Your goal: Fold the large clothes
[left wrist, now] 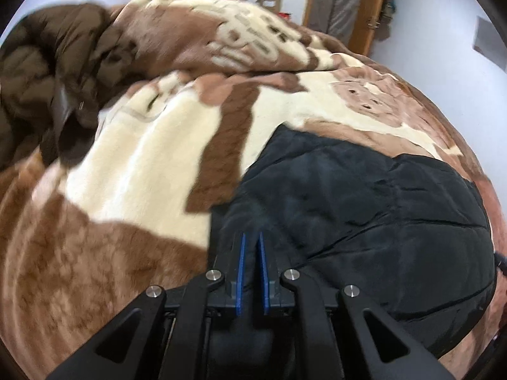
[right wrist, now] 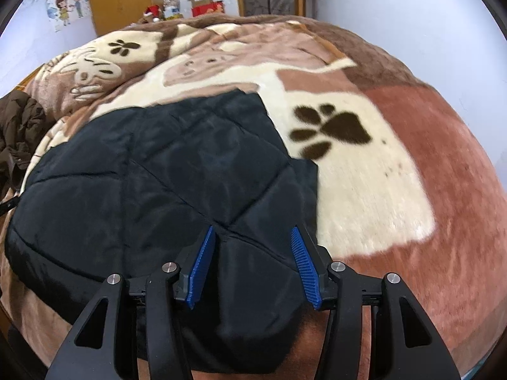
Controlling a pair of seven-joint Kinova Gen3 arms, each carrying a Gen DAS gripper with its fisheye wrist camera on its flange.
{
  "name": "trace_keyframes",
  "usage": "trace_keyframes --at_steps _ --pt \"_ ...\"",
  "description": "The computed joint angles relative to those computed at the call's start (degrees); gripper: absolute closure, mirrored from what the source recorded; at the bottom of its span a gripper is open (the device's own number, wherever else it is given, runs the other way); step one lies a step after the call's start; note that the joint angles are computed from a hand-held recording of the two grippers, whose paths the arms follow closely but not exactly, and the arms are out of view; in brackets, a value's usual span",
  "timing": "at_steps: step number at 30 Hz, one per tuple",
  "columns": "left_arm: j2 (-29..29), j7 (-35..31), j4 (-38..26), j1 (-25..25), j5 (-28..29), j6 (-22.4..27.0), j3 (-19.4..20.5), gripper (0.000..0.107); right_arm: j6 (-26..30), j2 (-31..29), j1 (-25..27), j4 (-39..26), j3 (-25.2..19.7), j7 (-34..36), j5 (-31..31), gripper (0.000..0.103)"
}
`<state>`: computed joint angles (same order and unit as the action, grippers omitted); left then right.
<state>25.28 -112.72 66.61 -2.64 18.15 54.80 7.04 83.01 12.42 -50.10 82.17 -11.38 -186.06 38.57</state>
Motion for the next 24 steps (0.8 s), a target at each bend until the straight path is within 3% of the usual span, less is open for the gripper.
trace_keyframes --at_steps 4,8,15,16,18,20,24 --pt "2.7 -0.9 -2.0 -2.7 3.4 4.2 1.1 0.098 -5.2 -2.1 1.7 4.0 -0.1 -2.5 -1.1 0.046" --pt "5.1 -1.2 -4.5 -2.0 3.4 6.7 1.2 0.098 -11.5 -4.4 4.4 8.4 -0.6 -5.1 -2.8 0.043" --pt "6.4 -0.2 -6.0 -1.7 4.1 6.6 1.3 0.097 -16.5 -5.8 8.4 10.5 -0.8 -2.4 -5.3 0.037" --pt "5.9 -0.1 -5.3 -1.9 3.7 5.8 1.6 0.095 -16.5 -5.9 8.5 10.5 -1.0 -2.1 -5.4 0.037" --pt "3.5 0.7 -2.3 -0.1 1.2 2.5 -0.8 0.056 -16.7 -6.5 8.5 11.0 -1.4 -2.7 -5.3 0.037" --pt "3.0 1.0 -1.1 -1.2 1.9 2.1 -0.9 0.054 -18.1 -7.7 8.5 12.5 -2.0 -4.6 -5.3 0.037" --pt "4.7 -0.5 -1.9 -6.0 6.8 6.3 1.7 0.054 -20.4 -9.5 8.9 14.8 -3.3 -7.8 -5.3 0.037"
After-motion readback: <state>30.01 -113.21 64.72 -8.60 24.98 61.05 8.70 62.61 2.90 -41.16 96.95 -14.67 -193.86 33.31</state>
